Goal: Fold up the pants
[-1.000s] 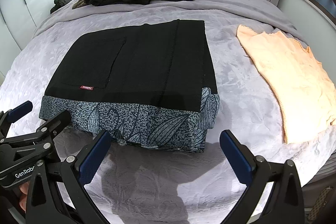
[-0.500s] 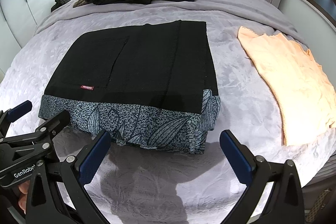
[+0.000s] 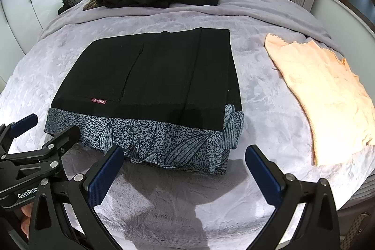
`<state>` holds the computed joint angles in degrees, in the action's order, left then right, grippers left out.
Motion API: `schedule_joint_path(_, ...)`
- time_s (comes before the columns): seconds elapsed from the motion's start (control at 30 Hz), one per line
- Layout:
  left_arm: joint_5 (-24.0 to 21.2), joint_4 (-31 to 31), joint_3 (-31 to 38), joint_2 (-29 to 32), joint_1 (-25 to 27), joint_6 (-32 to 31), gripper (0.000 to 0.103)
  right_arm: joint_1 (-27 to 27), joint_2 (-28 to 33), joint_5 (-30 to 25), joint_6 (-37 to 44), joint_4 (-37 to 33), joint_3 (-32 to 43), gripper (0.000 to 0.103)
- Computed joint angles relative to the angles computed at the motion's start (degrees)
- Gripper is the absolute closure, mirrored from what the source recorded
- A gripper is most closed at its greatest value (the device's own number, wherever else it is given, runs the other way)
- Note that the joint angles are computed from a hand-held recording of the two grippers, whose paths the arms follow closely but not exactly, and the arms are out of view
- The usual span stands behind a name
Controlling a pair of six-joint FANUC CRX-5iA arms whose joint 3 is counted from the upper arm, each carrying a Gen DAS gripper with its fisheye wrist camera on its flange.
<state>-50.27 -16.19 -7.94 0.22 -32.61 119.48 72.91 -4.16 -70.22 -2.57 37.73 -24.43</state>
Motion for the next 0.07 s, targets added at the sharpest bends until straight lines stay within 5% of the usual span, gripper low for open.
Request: schedule_joint_path(0.07, -0.2, -0.6, 0.3, 0.0, -0.3, 0.7, 0.001, 0.0, -0.2, 0.1, 0.1, 0.1, -0.2, 0.000)
